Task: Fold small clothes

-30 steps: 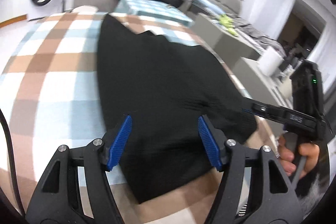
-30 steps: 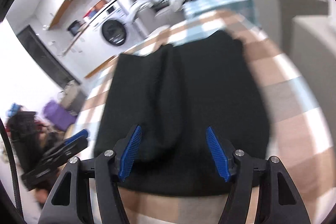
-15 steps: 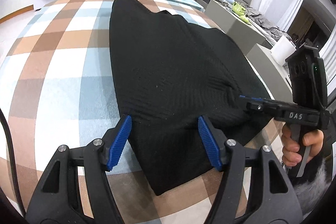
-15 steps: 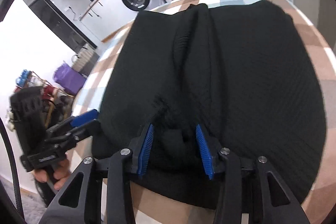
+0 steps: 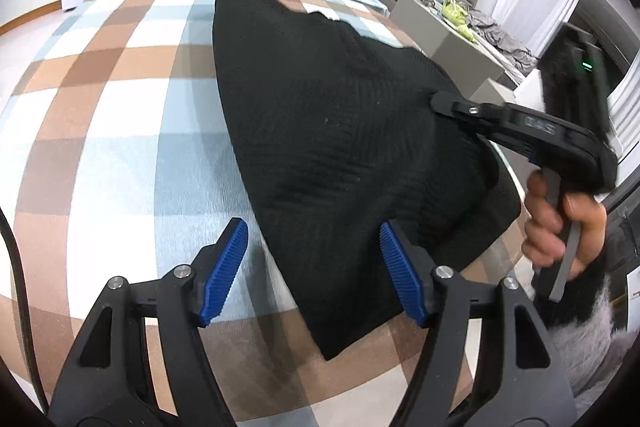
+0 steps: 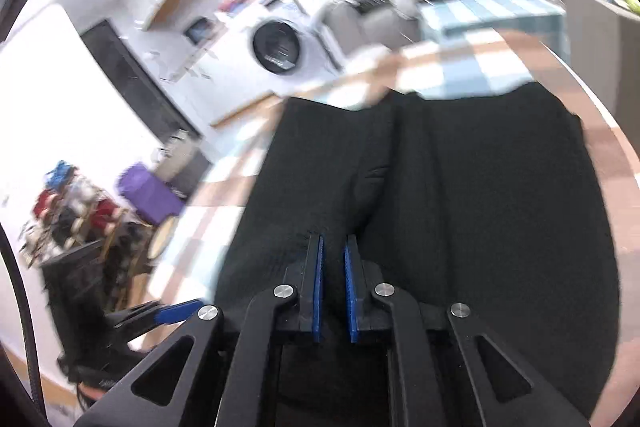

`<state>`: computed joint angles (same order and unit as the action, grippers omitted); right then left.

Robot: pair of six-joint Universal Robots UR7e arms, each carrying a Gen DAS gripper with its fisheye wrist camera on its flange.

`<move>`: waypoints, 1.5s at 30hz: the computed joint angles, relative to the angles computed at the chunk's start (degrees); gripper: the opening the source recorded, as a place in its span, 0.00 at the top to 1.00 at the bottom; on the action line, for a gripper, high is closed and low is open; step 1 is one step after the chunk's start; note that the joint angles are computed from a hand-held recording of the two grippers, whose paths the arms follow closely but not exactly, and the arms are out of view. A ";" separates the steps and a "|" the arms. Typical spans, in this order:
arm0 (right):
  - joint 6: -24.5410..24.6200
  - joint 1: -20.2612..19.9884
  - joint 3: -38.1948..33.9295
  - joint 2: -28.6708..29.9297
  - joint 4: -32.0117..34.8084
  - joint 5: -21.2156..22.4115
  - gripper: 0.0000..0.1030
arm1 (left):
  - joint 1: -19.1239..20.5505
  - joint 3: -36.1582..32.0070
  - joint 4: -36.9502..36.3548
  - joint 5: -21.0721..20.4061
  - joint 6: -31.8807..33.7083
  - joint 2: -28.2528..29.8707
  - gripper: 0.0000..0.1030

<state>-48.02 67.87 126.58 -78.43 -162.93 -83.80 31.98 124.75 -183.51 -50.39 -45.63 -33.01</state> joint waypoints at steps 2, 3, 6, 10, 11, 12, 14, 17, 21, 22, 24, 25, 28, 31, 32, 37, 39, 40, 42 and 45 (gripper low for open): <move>1.52 -1.37 -1.20 -0.71 4.95 -0.10 0.83 | 0.05 0.00 2.06 -0.23 -0.74 -0.21 0.36; 1.00 -2.57 -1.07 -1.61 6.71 2.06 0.80 | 0.02 0.18 2.59 -0.38 -1.04 -0.37 0.36; -1.95 -5.87 -0.75 -5.08 13.57 5.24 0.53 | 0.05 1.12 2.73 -0.67 -1.92 -0.99 0.36; -7.03 -8.61 1.14 -8.18 17.11 6.12 0.53 | 0.38 2.20 0.66 -1.22 -2.09 -1.44 0.36; -7.84 -8.96 1.86 -8.09 15.59 5.88 0.53 | 0.52 2.27 0.39 -1.32 -1.87 -1.47 0.36; -8.75 -8.95 2.13 -7.59 14.73 5.94 0.53 | 0.58 2.23 0.55 -1.09 -1.88 -1.54 0.36; -11.01 -8.60 3.15 -7.59 11.79 5.35 0.58 | 0.71 2.15 0.75 -0.67 -2.14 -1.72 0.36; -15.01 -7.79 4.90 -9.59 10.43 4.35 0.94 | 0.42 2.61 -0.02 0.32 -2.63 -2.18 0.36; -15.96 -7.11 6.79 -17.22 16.37 8.97 0.95 | -0.37 3.65 -0.58 1.80 -3.40 -3.46 0.36; -15.76 -7.31 6.99 -18.08 16.95 8.97 0.95 | -0.36 3.94 -1.23 1.74 -3.12 -3.70 0.36; -13.70 -7.77 7.25 -17.87 16.70 6.78 0.95 | -0.16 4.03 -1.83 1.27 -2.68 -3.86 0.36; -12.76 -8.04 7.77 -16.63 13.28 3.92 0.95 | -0.07 3.91 -1.94 1.17 -2.28 -3.77 0.36; -9.14 -8.07 7.80 -11.71 6.12 -4.52 0.95 | 0.41 2.98 -1.02 0.63 -1.38 -3.21 0.36; -10.80 -7.64 7.81 -11.97 6.61 -4.95 0.90 | 0.31 2.05 0.95 0.09 -0.95 -2.70 0.36; -11.74 -7.49 7.76 -12.88 7.50 -3.84 0.88 | 0.16 1.93 0.82 -0.11 -0.49 -2.48 0.36; -7.66 -5.88 6.34 -11.45 3.96 0.03 0.68 | -0.07 0.52 0.79 -1.12 1.41 -0.67 0.36; -5.22 -4.14 4.17 -8.49 3.05 -0.69 0.67 | -0.23 -0.10 2.04 -1.57 2.50 -0.19 0.36; -4.22 -3.24 3.16 -6.96 2.76 -0.78 0.67 | -0.34 -0.22 2.29 -1.60 2.87 -0.07 0.36; -1.05 -0.78 0.23 -2.60 2.92 -2.45 0.67 | -0.47 -0.17 2.00 -1.75 2.86 0.06 0.36; 2.10 2.88 -4.94 4.17 2.73 -6.14 0.67 | -0.12 0.08 1.39 -1.53 2.26 -0.15 0.36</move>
